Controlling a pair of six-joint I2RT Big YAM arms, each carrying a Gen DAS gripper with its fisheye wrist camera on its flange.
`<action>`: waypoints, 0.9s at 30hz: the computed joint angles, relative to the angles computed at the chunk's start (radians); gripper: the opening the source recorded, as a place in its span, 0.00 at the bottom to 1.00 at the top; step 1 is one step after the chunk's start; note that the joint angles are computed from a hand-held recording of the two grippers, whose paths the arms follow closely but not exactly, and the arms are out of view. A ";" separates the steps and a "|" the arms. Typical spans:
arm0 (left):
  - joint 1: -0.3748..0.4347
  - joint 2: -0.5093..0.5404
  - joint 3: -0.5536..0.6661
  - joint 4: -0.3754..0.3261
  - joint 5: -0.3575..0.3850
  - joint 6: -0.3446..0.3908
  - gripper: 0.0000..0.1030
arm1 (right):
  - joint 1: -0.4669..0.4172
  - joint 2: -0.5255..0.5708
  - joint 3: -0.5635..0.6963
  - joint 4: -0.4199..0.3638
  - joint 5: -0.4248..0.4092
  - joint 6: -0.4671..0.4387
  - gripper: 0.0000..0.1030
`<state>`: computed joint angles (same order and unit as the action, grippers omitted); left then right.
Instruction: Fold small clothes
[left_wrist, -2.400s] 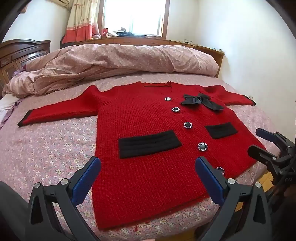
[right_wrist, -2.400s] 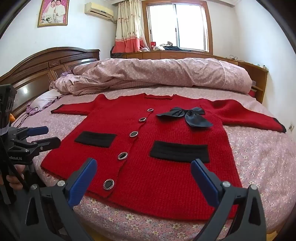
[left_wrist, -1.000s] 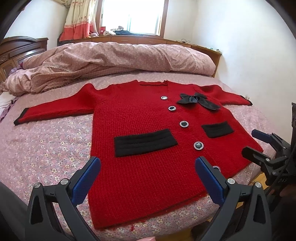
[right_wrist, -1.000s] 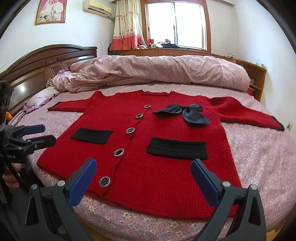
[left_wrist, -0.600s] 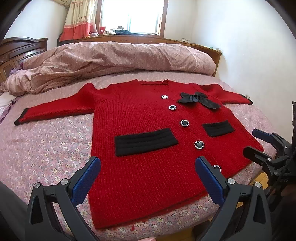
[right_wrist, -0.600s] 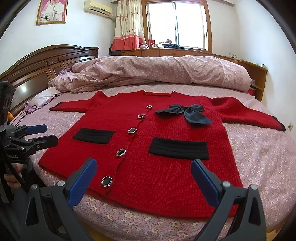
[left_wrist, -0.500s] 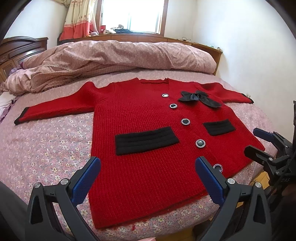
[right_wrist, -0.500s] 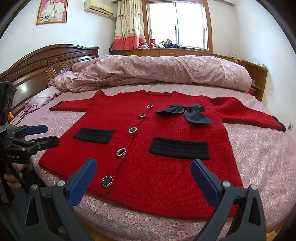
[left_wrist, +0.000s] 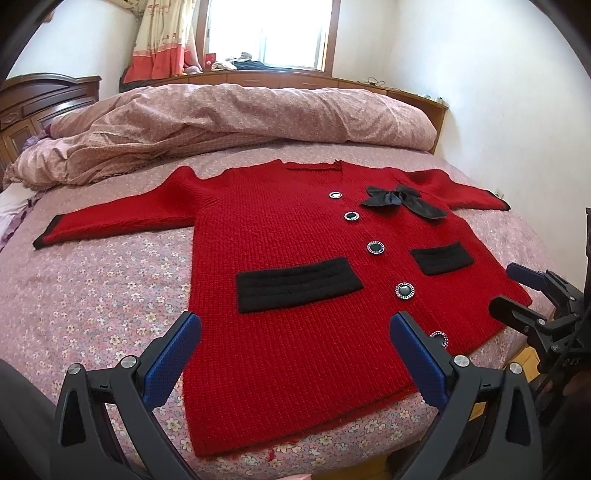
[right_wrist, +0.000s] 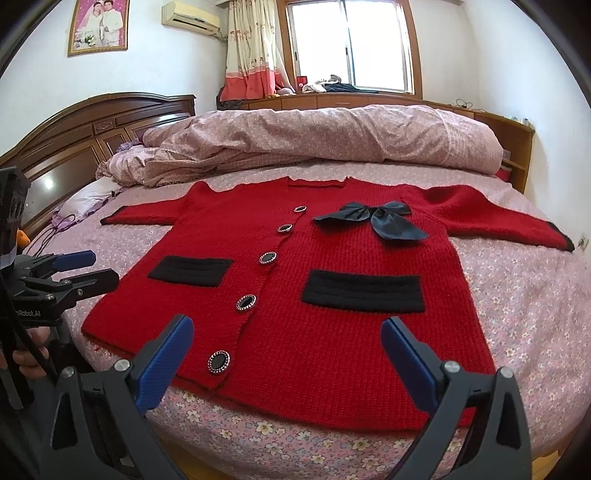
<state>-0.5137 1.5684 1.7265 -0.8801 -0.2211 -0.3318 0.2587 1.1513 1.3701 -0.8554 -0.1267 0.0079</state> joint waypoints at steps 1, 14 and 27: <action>-0.001 0.000 0.000 -0.001 0.000 0.002 0.96 | 0.000 0.001 0.001 0.000 0.002 -0.002 1.00; -0.001 0.002 0.007 -0.006 0.000 0.003 0.96 | 0.008 0.003 0.000 -0.002 0.005 -0.005 1.00; 0.062 0.037 0.102 -0.085 0.009 -0.087 0.96 | 0.024 0.106 0.124 -0.028 -0.023 0.018 1.00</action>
